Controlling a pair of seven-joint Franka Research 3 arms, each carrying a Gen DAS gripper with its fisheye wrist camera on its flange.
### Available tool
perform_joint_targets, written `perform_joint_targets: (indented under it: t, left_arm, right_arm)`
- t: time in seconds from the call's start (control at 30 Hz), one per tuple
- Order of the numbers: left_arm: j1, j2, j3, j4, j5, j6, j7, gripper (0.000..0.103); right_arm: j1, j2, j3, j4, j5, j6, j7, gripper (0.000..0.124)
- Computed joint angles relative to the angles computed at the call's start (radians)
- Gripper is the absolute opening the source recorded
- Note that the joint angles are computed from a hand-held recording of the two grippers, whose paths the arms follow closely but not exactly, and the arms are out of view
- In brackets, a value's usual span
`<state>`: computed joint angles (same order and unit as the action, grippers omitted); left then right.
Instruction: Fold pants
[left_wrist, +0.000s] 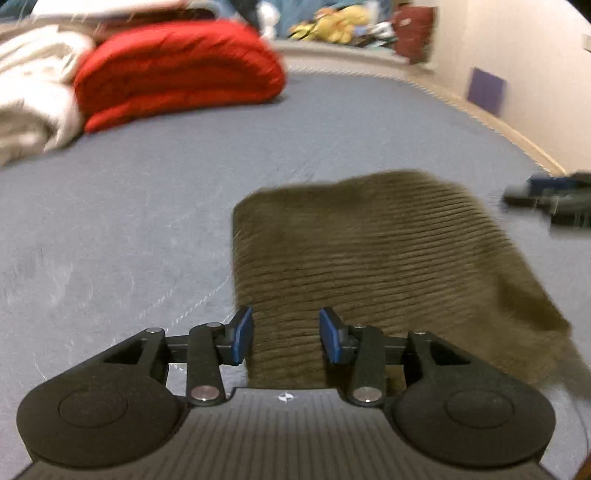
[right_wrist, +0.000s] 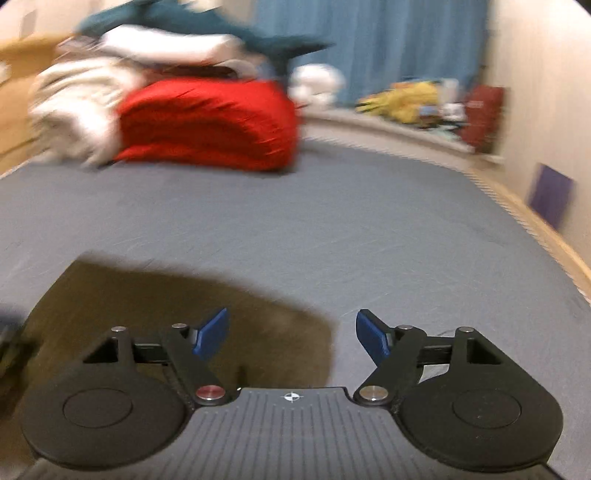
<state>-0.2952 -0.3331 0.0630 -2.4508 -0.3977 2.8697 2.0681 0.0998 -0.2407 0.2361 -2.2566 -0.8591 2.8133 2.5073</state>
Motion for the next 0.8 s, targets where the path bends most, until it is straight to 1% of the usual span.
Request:
perform_joint_targets:
  t: [0.03, 0.07, 0.1, 0.13, 0.17, 0.2, 0.23, 0.27, 0.3, 0.33, 0.37, 0.4, 0.43, 0.47, 0.5, 0.53, 0.57, 0.6, 0.67, 0.73, 0.8]
  left_arm:
    - [-0.033, -0.034, 0.024, -0.018, -0.027, 0.002, 0.057, 0.050]
    - [-0.055, -0.062, 0.039, -0.035, -0.040, -0.002, 0.094, 0.052]
    - [-0.079, -0.085, 0.058, -0.049, -0.052, -0.017, 0.134, 0.054]
    - [-0.095, -0.093, 0.075, -0.056, -0.058, -0.045, 0.168, 0.058]
    - [-0.080, -0.085, 0.068, -0.054, -0.034, -0.099, 0.176, 0.064]
    - [-0.068, -0.069, 0.052, -0.067, 0.023, -0.123, 0.158, 0.066]
    - [-0.053, -0.073, 0.028, -0.095, 0.010, -0.091, 0.209, 0.069]
    - [-0.053, -0.089, 0.013, -0.124, 0.018, -0.042, 0.228, 0.069]
    - [-0.027, -0.102, -0.016, -0.128, 0.051, -0.042, 0.190, 0.069]
    - [0.011, -0.115, -0.055, -0.126, 0.096, -0.056, 0.126, 0.070]
    - [0.041, -0.127, -0.085, -0.128, 0.136, -0.055, 0.067, 0.074]
    - [0.065, -0.145, -0.111, -0.137, 0.171, -0.039, 0.007, 0.079]
    - [0.082, -0.166, -0.133, -0.148, 0.194, -0.015, -0.049, 0.088]
    - [0.083, -0.185, -0.139, -0.158, 0.204, 0.010, -0.083, 0.094]
    - [0.068, -0.207, -0.130, -0.161, 0.208, 0.022, -0.097, 0.095]
    - [0.055, -0.228, -0.123, -0.167, 0.216, 0.029, -0.106, 0.099]
    - [0.060, -0.253, -0.132, -0.174, 0.234, 0.035, -0.130, 0.103]
    - [0.072, -0.265, -0.146, -0.179, 0.253, 0.049, -0.161, 0.103]
    - [0.106, -0.312, -0.184, -0.180, 0.282, 0.027, -0.245, 0.103]
    - [0.119, -0.351, -0.199, -0.178, 0.280, 0.000, -0.340, 0.103]
    - [0.132, -0.404, -0.212, -0.182, 0.285, -0.040, -0.427, 0.103]
  right_arm:
    - [0.068, -0.027, -0.053, -0.042, 0.141, 0.023, -0.159, 0.078]
    - [0.119, -0.046, -0.089, -0.071, 0.248, 0.027, -0.285, 0.078]
    - [0.166, -0.071, -0.115, -0.099, 0.326, 0.015, -0.393, 0.078]
    - [0.198, -0.097, -0.123, -0.121, 0.377, -0.015, -0.469, 0.078]
    - [0.235, -0.115, -0.139, -0.136, 0.431, -0.062, -0.559, 0.080]
    - [0.258, -0.122, -0.145, -0.142, 0.475, -0.120, -0.631, 0.080]
    - [0.246, -0.124, -0.119, -0.148, 0.513, -0.187, -0.693, 0.080]
    - [0.256, -0.132, -0.122, -0.163, 0.499, -0.198, -0.685, 0.081]
    - [0.234, -0.144, -0.100, -0.176, 0.501, -0.184, -0.658, 0.081]
    - [0.214, -0.147, -0.075, -0.162, 0.508, -0.213, -0.634, 0.081]
    - [0.190, -0.156, -0.044, -0.143, 0.503, -0.242, -0.603, 0.080]
    - [0.166, -0.176, -0.016, -0.141, 0.491, -0.231, -0.573, 0.080]
    - [0.148, -0.203, 0.003, -0.143, 0.489, -0.206, -0.540, 0.081]
    - [0.134, -0.230, 0.021, -0.143, 0.499, -0.195, -0.505, 0.084]
    - [0.111, -0.259, 0.044, -0.142, 0.505, -0.183, -0.453, 0.086]
    - [0.086, -0.287, 0.067, -0.144, 0.509, -0.172, -0.399, 0.088]
    - [0.066, -0.323, 0.086, -0.151, 0.517, -0.165, -0.349, 0.089]
    - [0.048, -0.370, 0.105, -0.165, 0.526, -0.162, -0.301, 0.092]
    - [0.008, -0.453, 0.139, -0.199, 0.529, -0.157, -0.237, 0.102]
    - [-0.018, -0.529, 0.165, -0.235, 0.540, -0.161, -0.190, 0.102]
    - [-0.015, -0.619, 0.185, -0.299, 0.571, -0.175, -0.145, 0.102]
